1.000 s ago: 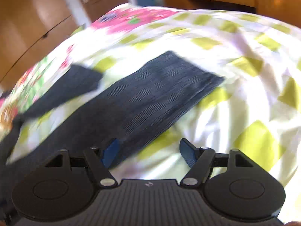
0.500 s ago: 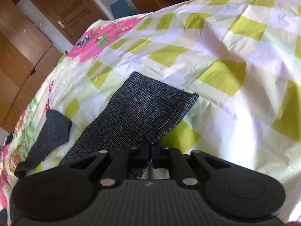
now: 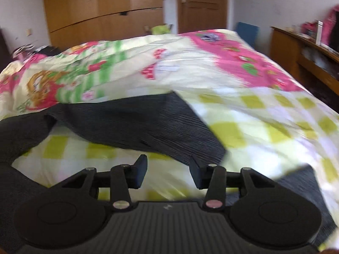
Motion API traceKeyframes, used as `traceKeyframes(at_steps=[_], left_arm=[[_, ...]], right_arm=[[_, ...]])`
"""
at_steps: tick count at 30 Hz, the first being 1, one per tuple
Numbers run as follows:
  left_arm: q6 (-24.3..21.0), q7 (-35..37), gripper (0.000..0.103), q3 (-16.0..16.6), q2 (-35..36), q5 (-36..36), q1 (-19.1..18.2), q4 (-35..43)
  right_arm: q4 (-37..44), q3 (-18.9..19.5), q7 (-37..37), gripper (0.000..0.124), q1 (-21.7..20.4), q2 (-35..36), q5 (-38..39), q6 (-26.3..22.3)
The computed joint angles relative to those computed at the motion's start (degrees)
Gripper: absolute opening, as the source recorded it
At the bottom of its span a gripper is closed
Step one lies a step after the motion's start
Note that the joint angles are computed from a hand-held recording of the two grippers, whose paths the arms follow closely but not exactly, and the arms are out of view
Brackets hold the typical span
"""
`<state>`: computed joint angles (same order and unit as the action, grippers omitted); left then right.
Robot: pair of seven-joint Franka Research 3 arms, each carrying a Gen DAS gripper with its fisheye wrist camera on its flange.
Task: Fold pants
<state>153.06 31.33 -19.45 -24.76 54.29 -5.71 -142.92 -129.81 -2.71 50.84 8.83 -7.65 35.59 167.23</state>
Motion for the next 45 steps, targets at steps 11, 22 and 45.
traceKeyframes(at_steps=[11,22,45], left_arm=[[7.52,23.72,0.087,18.38,8.07,-16.79,8.01,3.00],[10.12,56.88,0.081,22.20,18.61,-49.89,5.10,7.19],[-2.78,69.80,0.022,22.83,-22.42,-64.82,-9.04,-15.50]], right_arm=[[37.85,8.30,-2.99,0.055,5.97,27.96,-13.34,-18.12],[44.54,6.31,3.36,0.070,10.14,37.45,-25.54,-19.71],[26.86,5.89,-28.56,0.031,16.14,24.62,-34.67,-5.67]])
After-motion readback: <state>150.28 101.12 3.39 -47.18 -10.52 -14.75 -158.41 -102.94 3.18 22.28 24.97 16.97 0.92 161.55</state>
